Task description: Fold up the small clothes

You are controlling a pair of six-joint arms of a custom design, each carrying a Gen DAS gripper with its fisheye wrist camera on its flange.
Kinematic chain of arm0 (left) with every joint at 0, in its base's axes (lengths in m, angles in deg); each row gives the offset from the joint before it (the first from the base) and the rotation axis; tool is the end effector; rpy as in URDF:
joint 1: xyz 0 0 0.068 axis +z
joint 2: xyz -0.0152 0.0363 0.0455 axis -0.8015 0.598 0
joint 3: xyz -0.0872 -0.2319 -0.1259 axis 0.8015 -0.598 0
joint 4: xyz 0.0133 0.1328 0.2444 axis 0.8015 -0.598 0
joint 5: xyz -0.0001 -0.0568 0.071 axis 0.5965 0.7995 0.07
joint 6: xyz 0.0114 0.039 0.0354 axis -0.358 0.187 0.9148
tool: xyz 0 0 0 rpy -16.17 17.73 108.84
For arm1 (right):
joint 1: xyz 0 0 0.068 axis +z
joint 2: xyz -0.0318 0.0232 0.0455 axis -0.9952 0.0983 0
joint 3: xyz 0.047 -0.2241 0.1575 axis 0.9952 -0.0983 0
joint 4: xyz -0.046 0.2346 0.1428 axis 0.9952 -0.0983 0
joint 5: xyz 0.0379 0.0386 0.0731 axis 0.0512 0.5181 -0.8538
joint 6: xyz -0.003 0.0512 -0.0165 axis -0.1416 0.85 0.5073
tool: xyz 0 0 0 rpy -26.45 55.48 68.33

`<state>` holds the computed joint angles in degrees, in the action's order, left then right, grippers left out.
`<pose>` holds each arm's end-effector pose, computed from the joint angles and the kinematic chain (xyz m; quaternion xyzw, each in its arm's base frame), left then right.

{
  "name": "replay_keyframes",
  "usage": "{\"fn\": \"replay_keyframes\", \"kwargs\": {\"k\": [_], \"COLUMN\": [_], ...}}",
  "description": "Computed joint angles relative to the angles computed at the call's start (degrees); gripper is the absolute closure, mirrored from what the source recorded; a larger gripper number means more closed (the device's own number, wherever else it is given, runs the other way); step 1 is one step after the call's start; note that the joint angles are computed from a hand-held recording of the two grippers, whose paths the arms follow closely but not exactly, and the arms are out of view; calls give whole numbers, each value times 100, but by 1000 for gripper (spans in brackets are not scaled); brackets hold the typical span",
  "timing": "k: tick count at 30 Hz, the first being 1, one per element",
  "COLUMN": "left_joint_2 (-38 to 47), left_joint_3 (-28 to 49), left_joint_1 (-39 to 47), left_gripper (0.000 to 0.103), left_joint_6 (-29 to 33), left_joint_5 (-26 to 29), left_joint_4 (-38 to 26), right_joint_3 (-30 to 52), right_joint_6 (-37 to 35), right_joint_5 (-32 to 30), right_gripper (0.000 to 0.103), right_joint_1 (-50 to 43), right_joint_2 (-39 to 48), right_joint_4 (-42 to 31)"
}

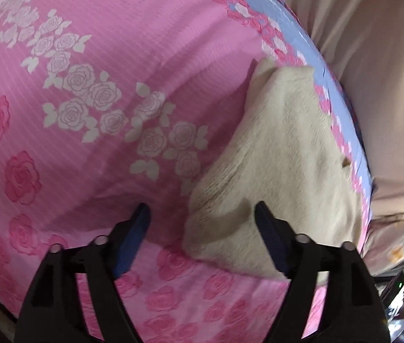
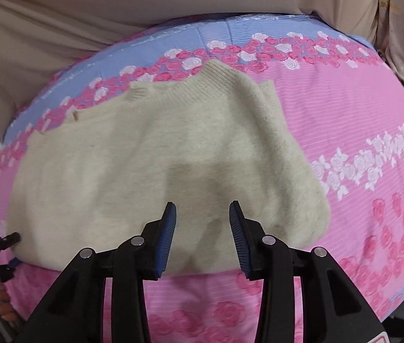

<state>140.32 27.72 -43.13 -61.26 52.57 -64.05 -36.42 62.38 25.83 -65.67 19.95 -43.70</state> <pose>0.3161 0.0389 0.0586 -0.0889 0.9620 -0.2456 0.0792 0.1480 0.0418 0.1232 0.3090 0.9267 0.0186 0.2133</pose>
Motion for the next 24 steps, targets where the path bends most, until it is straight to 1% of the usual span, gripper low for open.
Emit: {"fn": "replay_keyframes", "kwargs": {"k": [1,3,4,6,8,10,12,15,16,17,18,19,20,21,22,24], "left_joint_2": [3,-55,-162,-320,-256,-129,-20,76,18,-50,-5,62,193,156,14,-378], "left_joint_3": [10,89,65,128,347,477,472,356,257,143,148,200,314,340,304,197], "left_joint_1": [-18,96,191,393,459,336,193,73,36,8,-14,-17,44,57,45,-26], "left_gripper": [24,29,29,29,29,29,29,29,30,43,48,67,84,85,90,91], "left_joint_6": [-69,-151,-163,111,520,693,665,521,425,343,366,367,378,224,133,114], "left_joint_5": [-4,98,169,346,348,47,-187,-255,-307,-305,-165,-69,306,376,417,505], "left_joint_4": [-2,-161,-153,-305,-626,-779,-745,-623,-489,-304,-288,-326,-477,-526,-505,-474], "right_joint_3": [56,211,282,362,332,313,348,445,473,477,473,473,460,432,404,315], "right_joint_6": [24,105,122,154,201,299,388,465,525,562,598,636,663,699,741,791], "right_joint_5": [2,103,174,253,213,158,194,247,270,275,266,285,304,316,343,369], "right_gripper": [65,65,65,64,64,64,63,63,63,63,63,63,63,63,63,63], "right_joint_1": [90,396,518,695,739,778,884,1069,1127,1158,1183,1207,1222,1228,1225,1152], "right_joint_2": [81,175,194,259,262,286,343,509,558,561,555,540,506,429,339,90], "right_joint_4": [33,-29,-85,-139,-115,-59,-44,-30,-31,-35,-36,-72,-105,-161,-238,-396]}}
